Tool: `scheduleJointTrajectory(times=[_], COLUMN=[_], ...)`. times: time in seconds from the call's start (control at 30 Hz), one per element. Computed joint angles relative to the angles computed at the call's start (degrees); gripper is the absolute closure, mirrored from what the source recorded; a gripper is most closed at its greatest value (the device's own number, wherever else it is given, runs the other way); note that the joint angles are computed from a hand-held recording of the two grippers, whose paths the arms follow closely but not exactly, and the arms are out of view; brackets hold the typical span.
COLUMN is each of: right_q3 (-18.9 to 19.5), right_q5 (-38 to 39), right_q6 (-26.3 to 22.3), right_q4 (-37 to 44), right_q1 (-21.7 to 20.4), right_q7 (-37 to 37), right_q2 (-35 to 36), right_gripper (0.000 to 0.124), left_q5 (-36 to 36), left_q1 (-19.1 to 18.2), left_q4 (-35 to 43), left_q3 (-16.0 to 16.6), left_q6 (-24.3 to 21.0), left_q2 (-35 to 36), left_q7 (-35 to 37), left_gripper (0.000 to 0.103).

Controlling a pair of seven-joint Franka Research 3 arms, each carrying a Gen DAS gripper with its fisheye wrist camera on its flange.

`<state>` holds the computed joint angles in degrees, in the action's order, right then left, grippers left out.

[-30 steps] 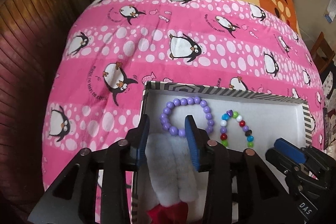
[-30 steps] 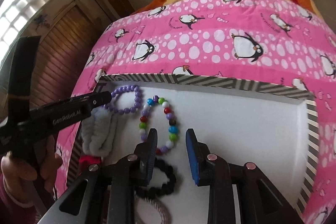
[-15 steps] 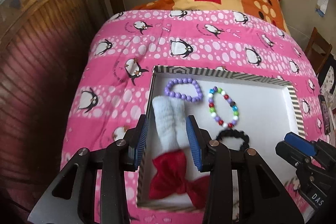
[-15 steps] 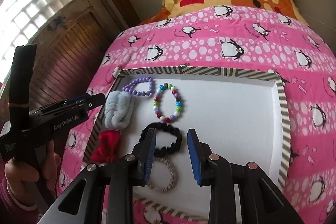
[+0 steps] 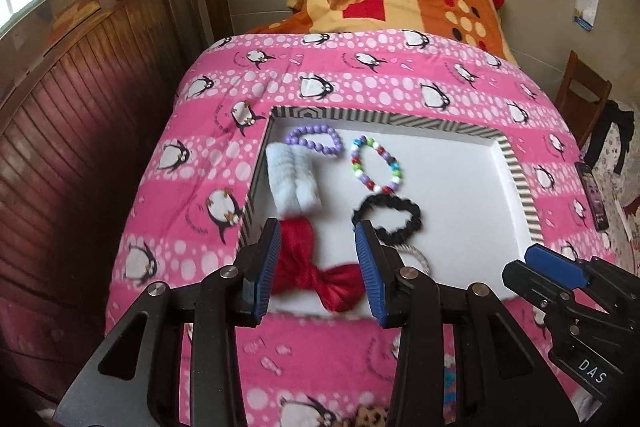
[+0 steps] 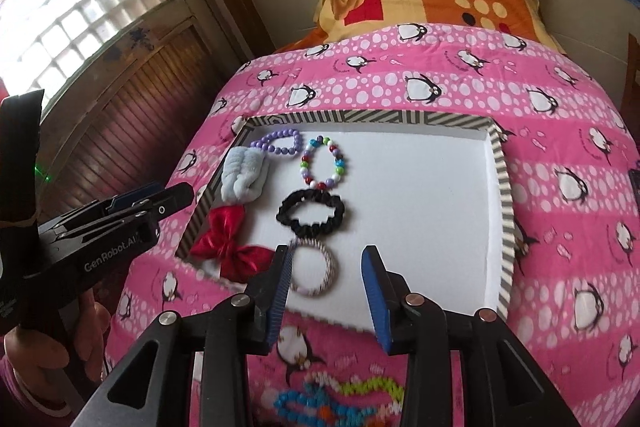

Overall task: Organize jewelry
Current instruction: 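Move both open tools back over the remaining jewelry on the quilt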

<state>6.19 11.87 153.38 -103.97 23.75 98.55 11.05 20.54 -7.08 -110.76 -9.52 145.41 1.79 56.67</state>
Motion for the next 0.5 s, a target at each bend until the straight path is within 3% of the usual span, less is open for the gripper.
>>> scheduleJointTrajectory(times=[0.5], right_q3=[0.6], right_q5=[1.7], right_q6=[4.3], right_q4=[-19.1], right_q1=[-1.9], right_q7=[-0.3], right_q2=[-14.6], right_gripper=[0.088], left_q5=[1.0], left_q1=[-3.1], left_q4=[-9.6], left_q3=[-2.7], left_q6=[-0.2], left_q2=[-8.6], left_q7=[-6.4], left_gripper=[0.065])
